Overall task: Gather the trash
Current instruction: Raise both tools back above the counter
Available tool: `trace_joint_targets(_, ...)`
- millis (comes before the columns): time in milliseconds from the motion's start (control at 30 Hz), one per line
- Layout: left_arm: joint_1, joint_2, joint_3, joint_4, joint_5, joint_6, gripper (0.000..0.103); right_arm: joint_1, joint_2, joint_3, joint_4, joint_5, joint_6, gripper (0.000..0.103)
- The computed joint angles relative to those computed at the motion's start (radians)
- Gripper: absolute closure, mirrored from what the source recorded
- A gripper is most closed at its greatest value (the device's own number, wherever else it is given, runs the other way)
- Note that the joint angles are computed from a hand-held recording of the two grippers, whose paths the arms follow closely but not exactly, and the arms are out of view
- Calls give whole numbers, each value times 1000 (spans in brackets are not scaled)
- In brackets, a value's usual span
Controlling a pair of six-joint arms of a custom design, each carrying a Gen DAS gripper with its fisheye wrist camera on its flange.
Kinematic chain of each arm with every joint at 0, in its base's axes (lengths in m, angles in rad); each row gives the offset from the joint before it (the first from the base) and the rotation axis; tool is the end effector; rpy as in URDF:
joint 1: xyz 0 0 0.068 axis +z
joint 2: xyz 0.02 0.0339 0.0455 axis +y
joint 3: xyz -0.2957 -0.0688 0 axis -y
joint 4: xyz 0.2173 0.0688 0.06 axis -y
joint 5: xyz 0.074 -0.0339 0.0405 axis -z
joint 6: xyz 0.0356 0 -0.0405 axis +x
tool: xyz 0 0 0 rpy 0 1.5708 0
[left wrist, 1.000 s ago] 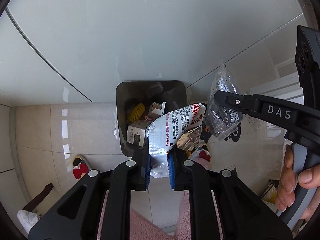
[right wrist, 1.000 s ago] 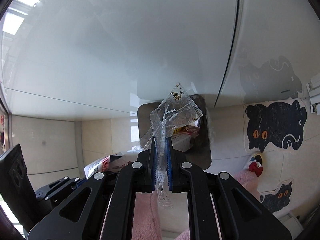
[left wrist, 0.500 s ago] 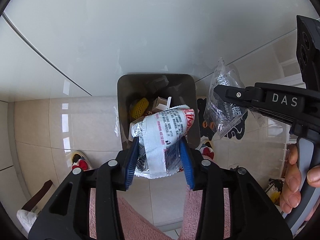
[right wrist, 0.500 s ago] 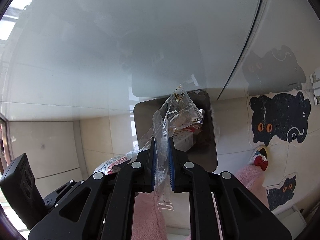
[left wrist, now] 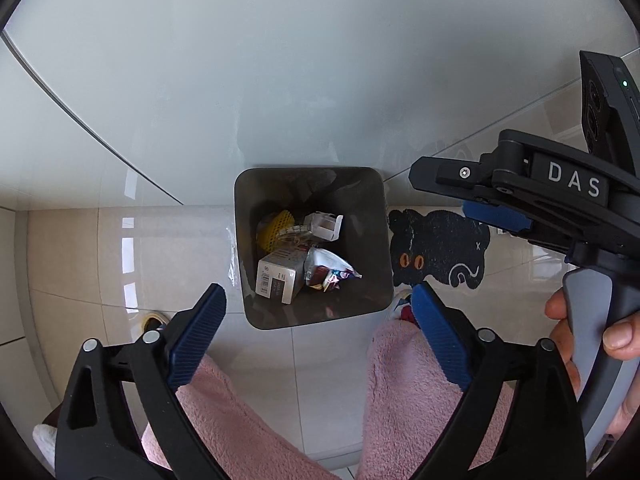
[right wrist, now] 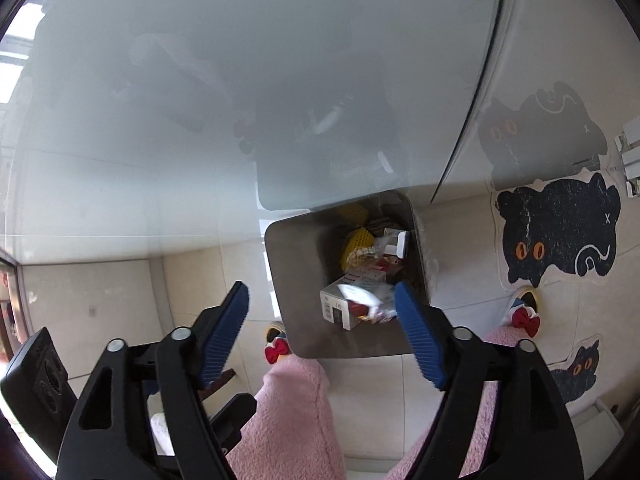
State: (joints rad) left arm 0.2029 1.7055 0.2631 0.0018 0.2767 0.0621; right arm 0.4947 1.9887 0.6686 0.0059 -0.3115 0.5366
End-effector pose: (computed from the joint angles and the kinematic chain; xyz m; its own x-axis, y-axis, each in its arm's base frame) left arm 0.1598 0.0229 0.0914 -0.9792 -0.1405 -0.1464 -0.0985 0.9599 -0.2623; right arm 0.2407 0.1423 0.0838 -0.9977 0.0147 -0.0666 -0.0120 0.9230 0.3845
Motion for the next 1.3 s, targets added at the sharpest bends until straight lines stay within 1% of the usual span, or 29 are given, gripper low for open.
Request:
trace_joint_targets(33, 5, -24, 4, -22, 0, 3, 8, -5, -14, -2, -12, 10, -6, 5)
trace_joint_targets(67, 9, -48, 11, -50, -2, 9, 8, -10, -28, -2, -31, 17, -13, 3)
trace_joint_targets(133, 18, -101, 33, -119, -2, 23, 8, -24, -64, -1, -79, 24, -36, 3)
trace_joint_targets(233, 23, -216, 75, -244, -1, 34, 8, -45, -153, 0, -167, 33, -75, 3)
trace_joint_targets(400, 83, -424, 213, -537, 43, 102, 8, -74, -392, 38, -377, 21, -132, 3)
trace_joint_targets(467, 119, -495, 286, -652, 80, 145, 8, -86, -496, 82, -470, 10, -141, 3)
trace_joint_targets(600, 177, -620, 445, -827, 130, 212, 8, -106, -659, 218, -622, 4, -180, 3)
trace_joint_targets(667, 222, -643, 533, -892, 170, 240, 8, -117, -709, 300, -672, 8, -211, 3)
trace_joint_targets(733, 257, -641, 630, -947, 209, 244, 8, -132, -730, 382, -694, 7, -242, 3)
trace_joint_targets(833, 272, -609, 754, -975, 248, 207, 8, -152, -702, 499, -693, 9, -279, 3)
trace_joint_targets(900, 260, -573, 835, -974, 248, 170, 8, -168, -658, 564, -676, 10, -287, 3)
trace_joint_targets(1033, 229, -476, 982, -973, 216, 105, 8, -203, -549, 691, -661, -7, -293, 3)
trace_joint_targets(1133, 216, -394, 1085, -967, 199, 63, 9, -206, -485, 771, -667, 7, -320, 3)
trace_joint_targets(1200, 210, -351, 1133, -948, 180, 48, 11, -209, -441, 818, -672, 16, -353, 3)
trace_joint_targets(1300, 182, -274, 1211, -931, 132, 28, 16, -202, -374, 880, -670, 32, -398, 3)
